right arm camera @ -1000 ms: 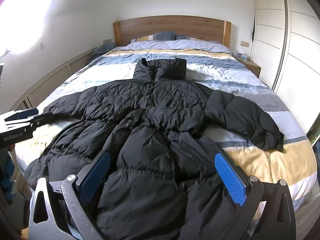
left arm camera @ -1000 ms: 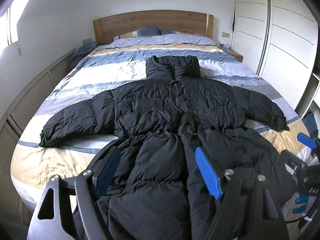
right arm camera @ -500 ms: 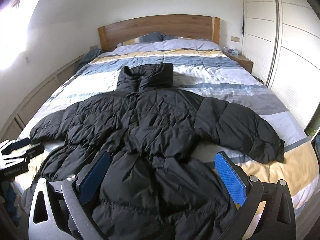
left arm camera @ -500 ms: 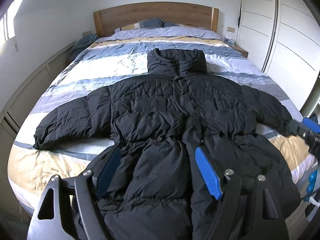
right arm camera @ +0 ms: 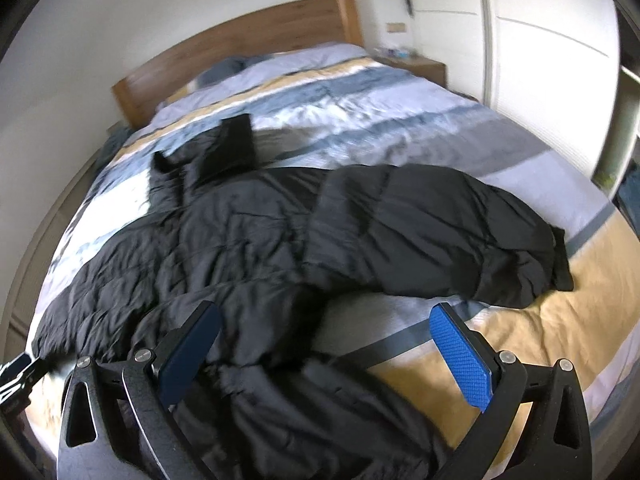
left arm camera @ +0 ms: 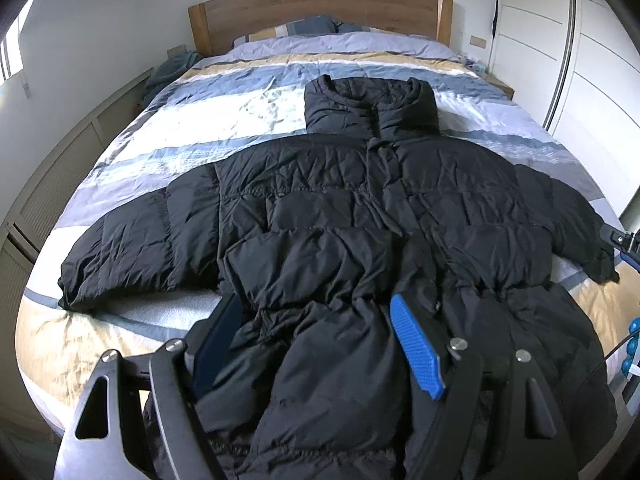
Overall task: Fold large clothes
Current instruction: 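Grasp the sleeve cuff nearest the right tool and lift it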
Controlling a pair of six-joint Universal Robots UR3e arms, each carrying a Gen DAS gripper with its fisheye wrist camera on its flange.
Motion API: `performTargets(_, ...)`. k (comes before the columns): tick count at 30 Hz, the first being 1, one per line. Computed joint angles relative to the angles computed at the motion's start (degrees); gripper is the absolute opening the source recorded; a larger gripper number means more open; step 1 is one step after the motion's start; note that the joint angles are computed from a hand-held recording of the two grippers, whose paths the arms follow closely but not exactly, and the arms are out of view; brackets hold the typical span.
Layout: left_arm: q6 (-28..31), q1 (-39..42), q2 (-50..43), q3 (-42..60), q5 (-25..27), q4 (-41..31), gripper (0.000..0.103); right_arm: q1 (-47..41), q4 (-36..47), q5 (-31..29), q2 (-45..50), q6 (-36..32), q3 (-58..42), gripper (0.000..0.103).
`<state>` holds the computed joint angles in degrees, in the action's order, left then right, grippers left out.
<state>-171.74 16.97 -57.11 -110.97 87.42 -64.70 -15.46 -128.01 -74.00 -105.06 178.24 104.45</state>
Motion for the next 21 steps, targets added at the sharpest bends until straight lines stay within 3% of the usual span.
performTargets(11,-2.8,-4.2,-10.1,-1.1,2.2,7.2,0.076,-11.8,-5.2,1.4,7.9,1.6,5.4,0.102)
performTargets(21,-3.3,-4.2,-14.1,-2.5,3.9,9.6,0.076,-24.6,-8.7,9.3,12.7,3.4,12.8,0.098)
